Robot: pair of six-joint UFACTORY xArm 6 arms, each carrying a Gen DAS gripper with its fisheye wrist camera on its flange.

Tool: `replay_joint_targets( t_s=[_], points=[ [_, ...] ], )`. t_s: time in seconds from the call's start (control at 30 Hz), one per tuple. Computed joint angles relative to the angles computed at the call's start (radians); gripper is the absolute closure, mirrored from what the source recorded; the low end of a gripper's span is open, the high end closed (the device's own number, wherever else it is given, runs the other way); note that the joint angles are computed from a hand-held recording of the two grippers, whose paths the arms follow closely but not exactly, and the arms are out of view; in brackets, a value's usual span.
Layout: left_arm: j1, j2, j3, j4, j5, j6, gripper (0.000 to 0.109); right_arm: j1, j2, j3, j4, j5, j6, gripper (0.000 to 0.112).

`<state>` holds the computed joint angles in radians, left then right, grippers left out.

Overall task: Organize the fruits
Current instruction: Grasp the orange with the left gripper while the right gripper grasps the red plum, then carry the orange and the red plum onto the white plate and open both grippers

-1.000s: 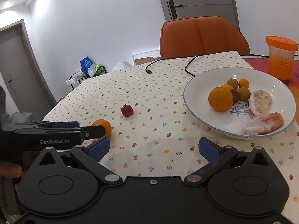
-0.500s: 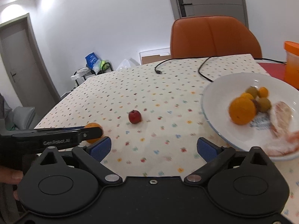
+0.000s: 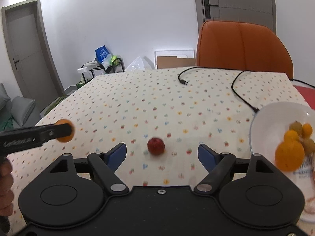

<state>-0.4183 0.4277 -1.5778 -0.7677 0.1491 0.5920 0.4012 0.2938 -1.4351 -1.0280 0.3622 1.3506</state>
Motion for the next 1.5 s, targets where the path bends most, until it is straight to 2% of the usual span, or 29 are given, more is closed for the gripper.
replay_joint_targets(
  t_s=[0.13,0.23,0.27,0.33,0.37,0.77,1.17,1.5],
  points=[
    [0.005,-0.006,0.011,-0.001,-0.010,0.003,0.074,-0.003,0.040,-0.051,0.024,0.002,-0.030,0.039],
    [0.014,-0.014,0.029,0.040,-0.020,-0.041,0.074,-0.001,0.070,-0.079,0.063,-0.001,-0.079,0.041],
    [0.017,-0.015,0.034,0.058,-0.022,-0.060,0.074,-0.001,0.080,-0.087,0.077,-0.002,-0.095,0.045],
    [0.022,-0.017,0.039,0.087,-0.023,-0.093,0.074,-0.001,0.099,-0.097,0.130,-0.005,-0.145,0.068],
    [0.023,-0.017,0.040,0.094,-0.023,-0.099,0.074,0.002,0.108,-0.103,0.179,0.004,-0.192,0.092],
    [-0.007,-0.013,0.018,-0.007,-0.007,0.004,0.074,0.018,-0.005,0.017,0.043,-0.003,-0.048,0.092],
    [-0.076,-0.003,-0.029,-0.129,0.035,0.140,0.074,0.012,-0.191,0.187,-0.140,0.067,0.173,0.092],
    [-0.118,0.007,-0.049,-0.115,0.051,0.146,0.074,-0.017,-0.321,0.321,-0.218,0.117,0.283,0.092]
  ],
)
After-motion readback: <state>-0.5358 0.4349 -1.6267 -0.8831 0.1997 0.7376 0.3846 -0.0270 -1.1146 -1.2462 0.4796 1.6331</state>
